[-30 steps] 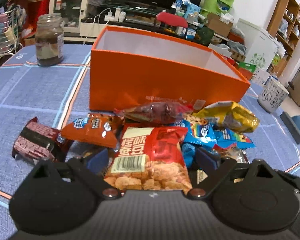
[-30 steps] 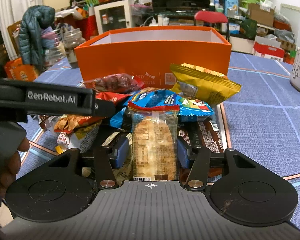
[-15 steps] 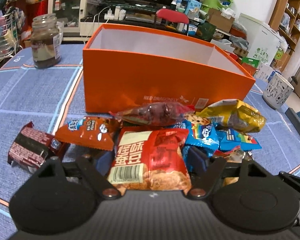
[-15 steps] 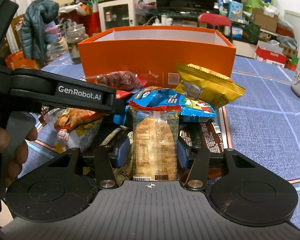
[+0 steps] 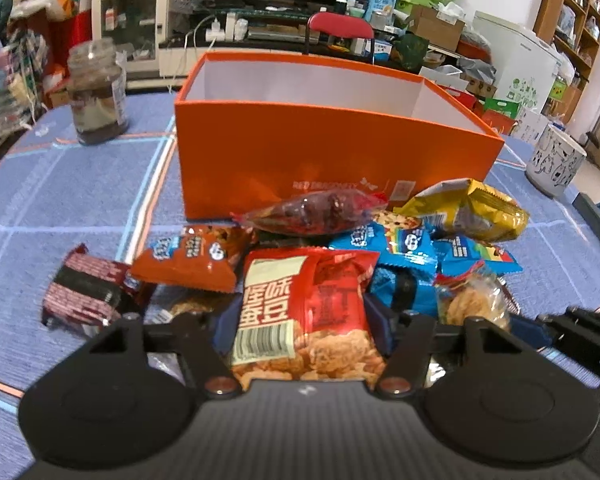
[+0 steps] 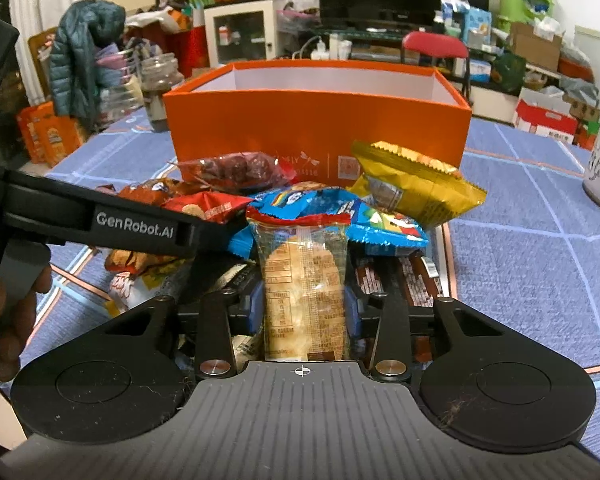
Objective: Organize snacks
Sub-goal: 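Grasp the clear-wrapped bread snack with the right tool while the left tool grasps the red peanut bag, then lift both held snacks and release them into the orange box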
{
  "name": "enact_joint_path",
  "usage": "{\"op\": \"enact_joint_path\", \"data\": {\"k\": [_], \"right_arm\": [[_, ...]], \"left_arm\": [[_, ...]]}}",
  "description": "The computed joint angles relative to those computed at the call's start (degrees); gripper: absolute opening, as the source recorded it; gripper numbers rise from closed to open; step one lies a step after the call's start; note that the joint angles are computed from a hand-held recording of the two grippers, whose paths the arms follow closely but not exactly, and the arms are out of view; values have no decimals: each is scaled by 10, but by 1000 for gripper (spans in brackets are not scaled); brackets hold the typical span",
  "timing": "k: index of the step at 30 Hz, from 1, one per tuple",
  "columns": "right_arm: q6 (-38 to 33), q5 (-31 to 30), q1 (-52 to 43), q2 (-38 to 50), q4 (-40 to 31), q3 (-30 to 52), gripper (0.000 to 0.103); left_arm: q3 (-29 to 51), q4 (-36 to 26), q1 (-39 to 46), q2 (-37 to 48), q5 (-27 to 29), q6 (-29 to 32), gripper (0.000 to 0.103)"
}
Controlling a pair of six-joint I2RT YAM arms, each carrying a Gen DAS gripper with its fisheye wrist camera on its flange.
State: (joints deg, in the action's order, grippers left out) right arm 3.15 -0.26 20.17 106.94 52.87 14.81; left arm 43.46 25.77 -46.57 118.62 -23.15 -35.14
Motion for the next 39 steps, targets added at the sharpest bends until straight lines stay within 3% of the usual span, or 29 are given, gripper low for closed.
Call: {"op": "enact_joint_path", "data": {"k": [29, 39], "right_arm": [[-21, 21, 1, -44, 41, -34, 21], [-18, 4, -15, -111, 15, -48, 21]], "left_arm": [[-80, 32, -40, -98, -99, -7, 62], [-93, 25, -48, -135, -122, -4, 62]]}}
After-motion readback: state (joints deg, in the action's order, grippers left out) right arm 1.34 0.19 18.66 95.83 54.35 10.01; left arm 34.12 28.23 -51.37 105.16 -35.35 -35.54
